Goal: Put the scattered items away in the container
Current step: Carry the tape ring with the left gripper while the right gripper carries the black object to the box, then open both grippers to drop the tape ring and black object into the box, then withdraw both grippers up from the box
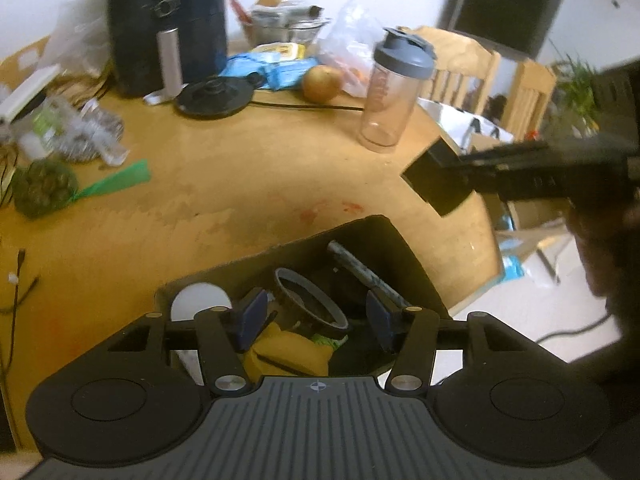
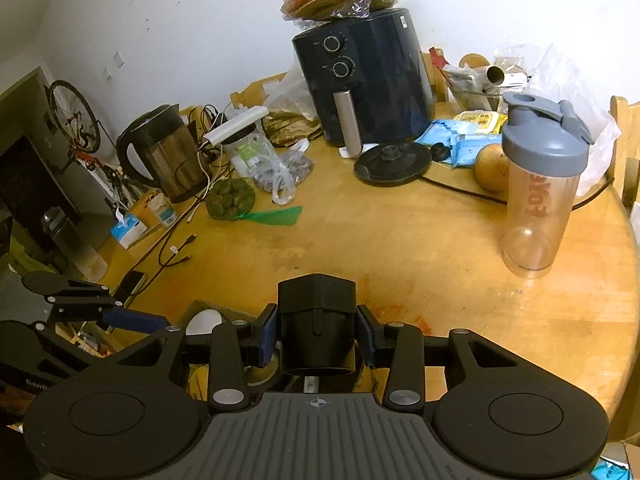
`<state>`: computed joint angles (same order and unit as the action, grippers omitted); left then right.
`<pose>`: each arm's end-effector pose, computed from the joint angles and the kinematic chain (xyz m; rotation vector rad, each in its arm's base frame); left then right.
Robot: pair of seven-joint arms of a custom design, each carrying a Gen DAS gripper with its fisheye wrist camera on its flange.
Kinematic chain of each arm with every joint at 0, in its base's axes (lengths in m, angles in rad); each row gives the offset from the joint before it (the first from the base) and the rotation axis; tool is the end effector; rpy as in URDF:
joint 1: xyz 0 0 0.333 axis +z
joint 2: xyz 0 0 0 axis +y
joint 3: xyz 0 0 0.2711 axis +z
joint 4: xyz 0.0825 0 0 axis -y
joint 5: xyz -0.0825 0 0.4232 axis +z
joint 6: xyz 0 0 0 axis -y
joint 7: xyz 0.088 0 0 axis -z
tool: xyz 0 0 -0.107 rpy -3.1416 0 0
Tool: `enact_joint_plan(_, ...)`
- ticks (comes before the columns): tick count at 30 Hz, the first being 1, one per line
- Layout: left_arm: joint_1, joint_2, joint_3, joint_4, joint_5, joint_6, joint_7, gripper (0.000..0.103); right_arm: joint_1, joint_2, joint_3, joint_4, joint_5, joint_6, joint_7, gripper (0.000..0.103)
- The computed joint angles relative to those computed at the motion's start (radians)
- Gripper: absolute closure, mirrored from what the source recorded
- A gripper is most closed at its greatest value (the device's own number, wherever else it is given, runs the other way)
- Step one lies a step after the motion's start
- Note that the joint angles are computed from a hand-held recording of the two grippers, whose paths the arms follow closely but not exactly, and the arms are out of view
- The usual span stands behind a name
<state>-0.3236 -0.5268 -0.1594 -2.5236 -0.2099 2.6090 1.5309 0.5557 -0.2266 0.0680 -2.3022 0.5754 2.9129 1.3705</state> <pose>0.4346 -0.2233 0.4689 -1.6554 2.2433 -0.8133 0.4762 0.3028 0.4685 -1.8443 1.3266 -0.1874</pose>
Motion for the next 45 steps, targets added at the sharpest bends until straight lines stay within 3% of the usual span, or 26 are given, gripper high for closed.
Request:
enact_joint_plan(2,0.011,-0.013,-0.008,-0.012,0.001,0.004,-0.037,0.042,0.007,0.0,-0.001,0.001,0.009,-0.006,-0.011,0.06)
enact_joint_plan(4,0.026,-0.028,-0.024,-0.026,0.017,0.015,-0.082,0.027,0.01,0.005,0.002,0.008,0.009,-0.014,-0.016,0.06)
enact_joint_plan(5,0.033,-0.038,-0.031,-0.035,0.026,0.026,-0.104,0.025,0.012,0.008,0.003,0.012,0.013,-0.017,-0.022,0.06)
enact_joint_plan(20,0.068,-0.104,-0.04,-0.084,0.108,0.015,-0.273,0.023,-0.006,0.145,0.053,0.186,0.108,-0.118,-0.175,0.057)
enact_joint_plan(21,0.072,-0.107,-0.042,-0.087,0.115,0.014,-0.284,0.023,-0.014,0.159,0.061,0.2,0.084,-0.136,-0.155,0.051)
enact_joint_plan(22,0.076,-0.111,-0.044,-0.09,0.122,0.013,-0.295,0.023,-0.022,0.17,0.07,0.209,0.047,-0.148,-0.126,0.035)
enact_joint_plan(24,0.082,-0.117,-0.047,-0.092,0.136,0.013,-0.315,0.023,-0.029,0.181,0.083,0.215,0.029,-0.15,-0.125,0.027)
enact_joint_plan(26,0.089,-0.122,-0.052,-0.095,0.15,0.015,-0.337,0.023,-0.034,0.182,0.092,0.216,-0.004,-0.153,-0.102,0.012)
enact_joint_plan(28,0.096,-0.124,-0.057,-0.096,0.164,0.018,-0.359,0.023,-0.038,0.179,0.098,0.21,-0.045,-0.142,-0.075,0.005)
enact_joint_plan(35,0.126,-0.125,-0.074,-0.096,0.217,0.035,-0.446,0.022,-0.051,0.175,0.101,0.203,-0.158,-0.14,0.024,0.0)
enact_joint_plan(37,0.142,-0.122,-0.089,-0.092,0.242,0.05,-0.473,0.004,-0.055,0.169,0.102,0.193,-0.206,-0.134,0.072,0.0)
enact_joint_plan(38,0.154,-0.124,-0.101,-0.094,0.262,0.061,-0.49,0.0,-0.056,0.167,0.102,0.19,-0.226,-0.129,0.09,0.0)
enact_joint_plan(45,0.181,-0.085,-0.12,-0.045,0.354,0.05,-0.518,0.0,-0.082,0.148,0.113,0.168,-0.485,-0.125,0.317,0.0)
